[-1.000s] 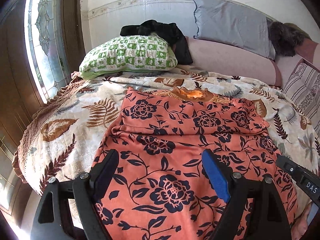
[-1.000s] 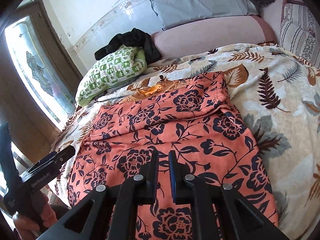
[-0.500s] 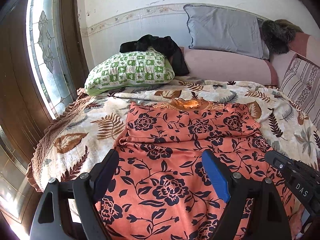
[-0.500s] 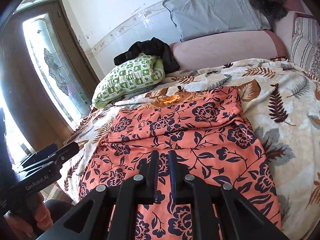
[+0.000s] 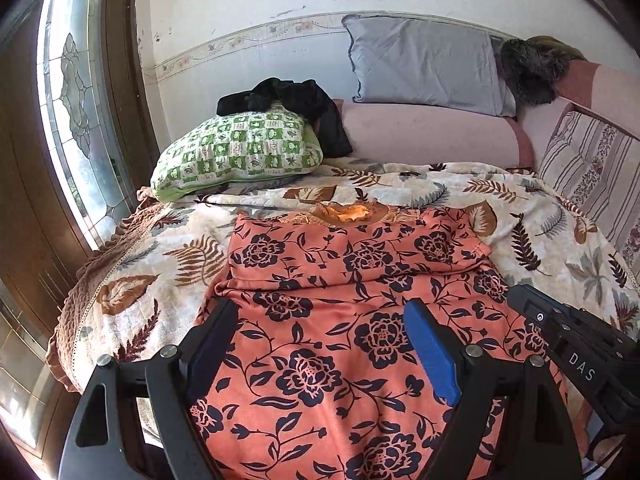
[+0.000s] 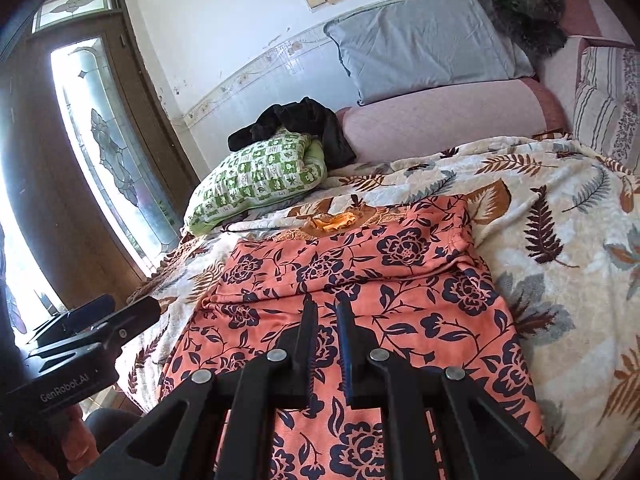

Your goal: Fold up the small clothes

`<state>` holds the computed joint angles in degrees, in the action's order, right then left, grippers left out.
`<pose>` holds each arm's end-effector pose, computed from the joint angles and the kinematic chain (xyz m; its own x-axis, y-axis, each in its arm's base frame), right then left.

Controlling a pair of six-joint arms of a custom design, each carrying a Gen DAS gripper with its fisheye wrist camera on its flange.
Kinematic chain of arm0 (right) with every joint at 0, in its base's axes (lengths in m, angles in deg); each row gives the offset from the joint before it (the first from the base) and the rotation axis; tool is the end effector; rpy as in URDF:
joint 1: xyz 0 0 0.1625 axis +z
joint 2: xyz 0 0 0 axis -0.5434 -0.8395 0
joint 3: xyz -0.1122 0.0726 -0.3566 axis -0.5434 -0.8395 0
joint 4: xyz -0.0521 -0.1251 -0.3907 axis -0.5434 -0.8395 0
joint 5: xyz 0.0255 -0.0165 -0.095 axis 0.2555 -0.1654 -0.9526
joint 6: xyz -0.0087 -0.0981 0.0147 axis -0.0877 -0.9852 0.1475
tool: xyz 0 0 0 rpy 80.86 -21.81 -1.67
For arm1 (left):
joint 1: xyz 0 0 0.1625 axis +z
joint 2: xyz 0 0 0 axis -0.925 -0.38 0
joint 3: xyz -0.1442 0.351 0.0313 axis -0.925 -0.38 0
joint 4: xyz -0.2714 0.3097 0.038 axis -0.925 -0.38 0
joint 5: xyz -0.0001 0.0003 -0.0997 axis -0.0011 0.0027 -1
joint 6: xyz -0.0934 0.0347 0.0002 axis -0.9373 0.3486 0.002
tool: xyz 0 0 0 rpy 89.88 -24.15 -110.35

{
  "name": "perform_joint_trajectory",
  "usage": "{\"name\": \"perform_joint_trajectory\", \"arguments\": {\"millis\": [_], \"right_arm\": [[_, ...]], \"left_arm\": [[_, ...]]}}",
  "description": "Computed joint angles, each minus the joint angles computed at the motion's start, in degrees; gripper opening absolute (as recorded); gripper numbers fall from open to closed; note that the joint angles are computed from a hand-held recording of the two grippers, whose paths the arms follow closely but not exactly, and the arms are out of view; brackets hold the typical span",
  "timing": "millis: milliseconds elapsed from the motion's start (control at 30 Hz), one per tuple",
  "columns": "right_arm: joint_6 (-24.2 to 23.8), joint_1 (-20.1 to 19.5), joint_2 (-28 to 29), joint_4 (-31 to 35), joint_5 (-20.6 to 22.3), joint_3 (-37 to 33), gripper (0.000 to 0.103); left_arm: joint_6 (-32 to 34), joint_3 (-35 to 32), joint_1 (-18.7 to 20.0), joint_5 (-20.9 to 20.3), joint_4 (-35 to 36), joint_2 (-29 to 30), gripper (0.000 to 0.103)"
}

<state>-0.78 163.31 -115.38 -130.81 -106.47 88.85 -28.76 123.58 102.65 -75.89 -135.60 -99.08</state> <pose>0.3945 -0.3675 0.1064 -0.9232 0.0079 0.3842 -0.3303 0.4950 -0.8037 -0.1970 -0.4024 0.3907 -0.6204 0.2314 -0.7494 0.7172 0.5540 -0.4227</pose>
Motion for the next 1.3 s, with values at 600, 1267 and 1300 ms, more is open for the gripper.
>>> {"name": "perform_joint_trajectory", "arguments": {"millis": [600,1267,1300], "right_arm": [[3.11,-3.27,-4.70,-1.36,-1.46,4.89,0.012],[12.13,-7.09,-4.65,16.13,1.64,3.58,0.012],[12.43,-7.04,-4.54,16.25,1.60,3.45,0.012]], "left_arm": [[0.70,0.38,0.65,-3.51,-1.78,4.06,0.085],[4.00,-7.10,18.48,1.72,-2.76,11.67,0.085],[6.13,-8.29,19.25,1.93,-5.91,13.09,0.085]]}}
